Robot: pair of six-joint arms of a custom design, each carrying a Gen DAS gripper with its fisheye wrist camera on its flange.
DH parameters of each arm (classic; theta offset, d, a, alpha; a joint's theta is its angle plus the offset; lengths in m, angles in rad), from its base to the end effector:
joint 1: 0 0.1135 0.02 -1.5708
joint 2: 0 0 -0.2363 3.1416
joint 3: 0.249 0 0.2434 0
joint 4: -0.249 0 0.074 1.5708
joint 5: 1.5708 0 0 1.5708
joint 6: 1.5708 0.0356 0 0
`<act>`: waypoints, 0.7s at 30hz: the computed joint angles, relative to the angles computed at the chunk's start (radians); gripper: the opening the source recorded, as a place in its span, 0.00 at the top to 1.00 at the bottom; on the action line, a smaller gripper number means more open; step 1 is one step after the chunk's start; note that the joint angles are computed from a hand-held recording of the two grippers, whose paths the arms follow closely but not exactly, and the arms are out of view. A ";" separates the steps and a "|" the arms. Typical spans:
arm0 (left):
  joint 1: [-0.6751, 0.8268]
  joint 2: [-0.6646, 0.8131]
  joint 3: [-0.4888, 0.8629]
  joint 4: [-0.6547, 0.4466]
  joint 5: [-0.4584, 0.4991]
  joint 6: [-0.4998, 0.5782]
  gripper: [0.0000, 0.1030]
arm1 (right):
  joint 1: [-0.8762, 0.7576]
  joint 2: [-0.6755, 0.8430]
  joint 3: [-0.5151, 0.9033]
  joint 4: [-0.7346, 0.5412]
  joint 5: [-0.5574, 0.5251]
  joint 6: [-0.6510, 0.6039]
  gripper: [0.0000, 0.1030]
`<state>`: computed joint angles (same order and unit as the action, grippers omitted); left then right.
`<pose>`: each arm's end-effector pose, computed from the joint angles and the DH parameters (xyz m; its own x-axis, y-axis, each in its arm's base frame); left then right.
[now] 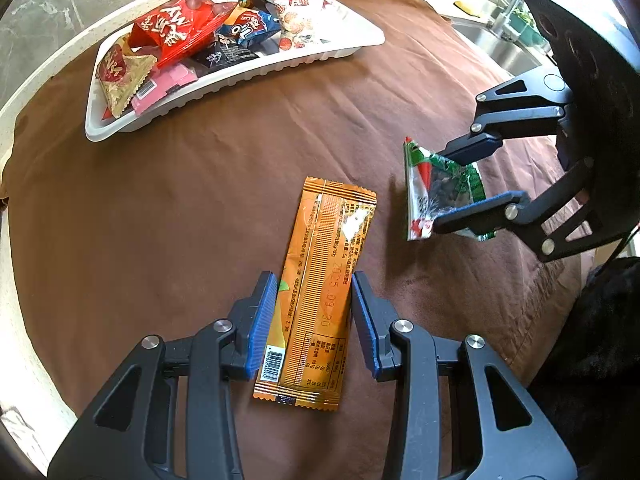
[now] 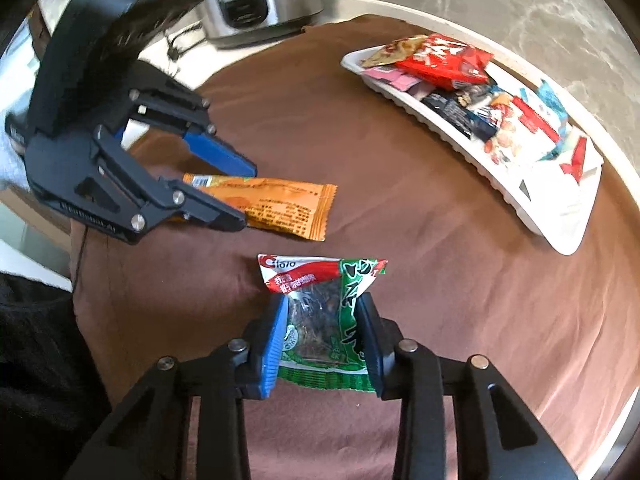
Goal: Organize snacks
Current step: 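Lift and carry the orange bar and green nut packet over the tray with both grippers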
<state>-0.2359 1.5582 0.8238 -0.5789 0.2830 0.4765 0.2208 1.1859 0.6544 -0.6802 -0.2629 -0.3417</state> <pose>0.2503 -0.0704 0.1316 -0.7009 0.6214 -0.3502 0.6921 0.7112 -0.1231 0.1962 0.0535 0.1632 -0.7600 -0.5022 -0.4126 -0.5893 0.8002 0.1115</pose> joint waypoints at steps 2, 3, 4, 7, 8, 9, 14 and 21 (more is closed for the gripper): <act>0.007 -0.001 0.001 -0.001 0.007 -0.001 0.65 | -0.053 0.008 0.031 -0.024 -0.029 -0.023 0.63; 0.012 -0.003 0.000 -0.001 0.012 0.001 0.65 | -0.080 0.012 0.045 -0.042 -0.050 -0.024 0.63; 0.015 -0.008 -0.002 -0.001 0.018 0.000 0.65 | -0.105 0.006 0.050 -0.052 -0.064 -0.034 0.63; 0.024 -0.017 -0.006 0.000 0.029 -0.004 0.66 | -0.159 0.002 0.079 -0.079 -0.092 -0.046 0.63; 0.027 -0.020 -0.005 -0.001 0.035 -0.005 0.66 | -0.174 0.005 0.091 -0.085 -0.105 -0.041 0.63; 0.031 -0.023 -0.004 -0.004 0.042 -0.006 0.66 | -0.164 0.000 0.086 -0.077 -0.105 -0.022 0.63; 0.052 -0.021 0.024 -0.025 0.071 -0.011 0.66 | -0.237 0.025 0.145 -0.089 -0.151 -0.017 0.63; 0.088 -0.006 0.105 -0.066 0.139 -0.041 0.67 | -0.303 0.080 0.234 -0.083 -0.201 0.021 0.63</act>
